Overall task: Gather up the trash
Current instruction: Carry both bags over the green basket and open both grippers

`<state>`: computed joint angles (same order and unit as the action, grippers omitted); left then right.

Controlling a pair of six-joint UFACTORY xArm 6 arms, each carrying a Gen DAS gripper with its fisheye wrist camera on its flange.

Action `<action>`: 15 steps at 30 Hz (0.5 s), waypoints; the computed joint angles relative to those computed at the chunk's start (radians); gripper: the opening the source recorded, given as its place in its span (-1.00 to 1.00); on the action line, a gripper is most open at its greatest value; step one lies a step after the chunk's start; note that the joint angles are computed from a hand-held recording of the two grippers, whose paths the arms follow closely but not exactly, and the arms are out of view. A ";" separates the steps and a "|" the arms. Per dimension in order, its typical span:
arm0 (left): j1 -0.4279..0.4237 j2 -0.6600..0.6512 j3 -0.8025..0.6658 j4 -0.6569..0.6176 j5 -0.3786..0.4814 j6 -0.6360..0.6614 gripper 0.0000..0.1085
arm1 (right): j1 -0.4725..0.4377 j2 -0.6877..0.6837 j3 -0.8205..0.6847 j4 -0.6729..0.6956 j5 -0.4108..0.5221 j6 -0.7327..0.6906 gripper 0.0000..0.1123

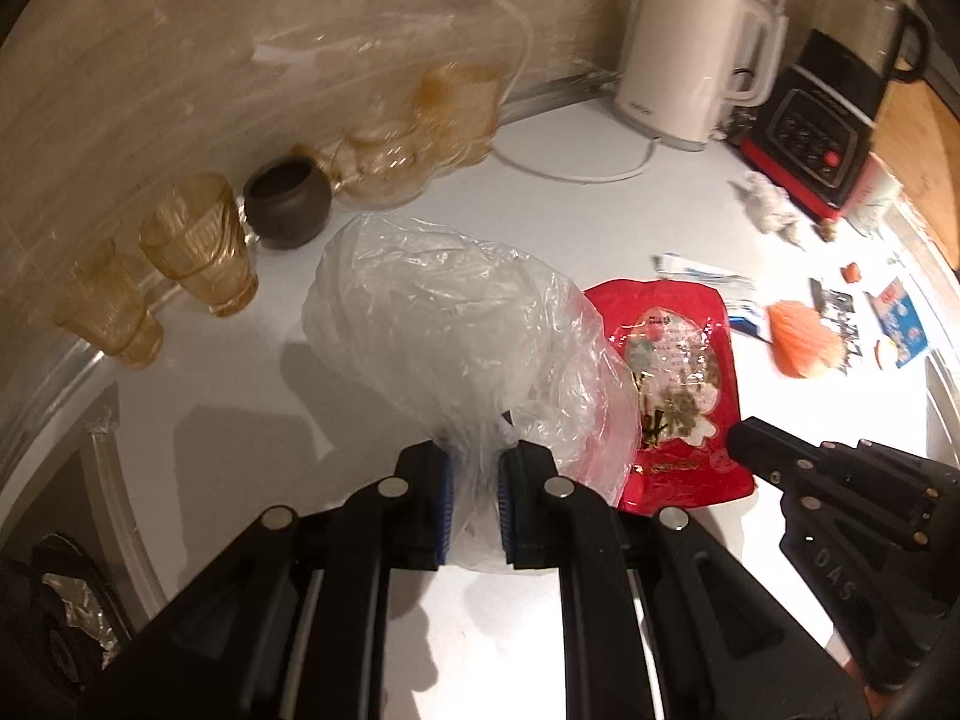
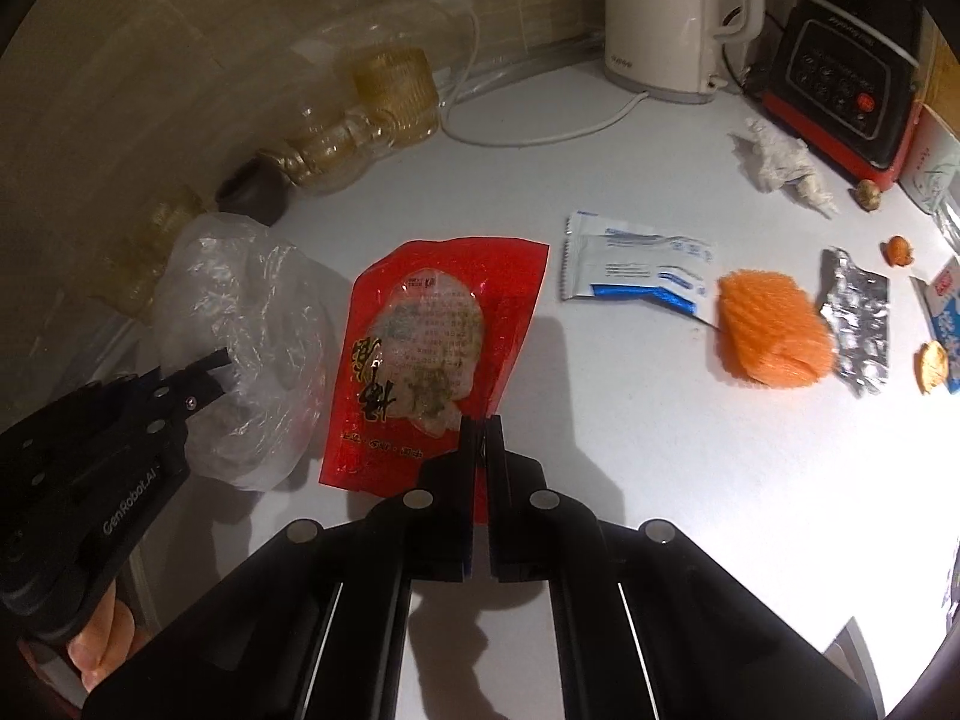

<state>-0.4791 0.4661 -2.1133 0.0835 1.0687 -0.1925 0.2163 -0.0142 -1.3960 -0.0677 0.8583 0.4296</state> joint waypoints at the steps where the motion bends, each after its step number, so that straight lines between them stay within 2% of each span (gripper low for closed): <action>1: -0.007 -0.020 0.021 -0.003 -0.009 0.007 -0.79 | -0.002 -0.035 0.030 -0.007 -0.004 0.004 -0.93; 8: -0.087 -0.186 0.207 -0.051 -0.052 0.033 -0.79 | -0.048 -0.362 0.312 -0.052 0.009 0.023 -0.93; 15: -0.223 -0.332 0.397 -0.086 -0.073 0.068 -0.79 | -0.119 -0.722 0.548 -0.046 0.130 0.018 -0.93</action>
<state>-0.7020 0.1345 -1.7163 -0.0026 0.9960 -0.1246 0.0970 -0.7364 -0.8482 -0.1136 0.9880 0.4471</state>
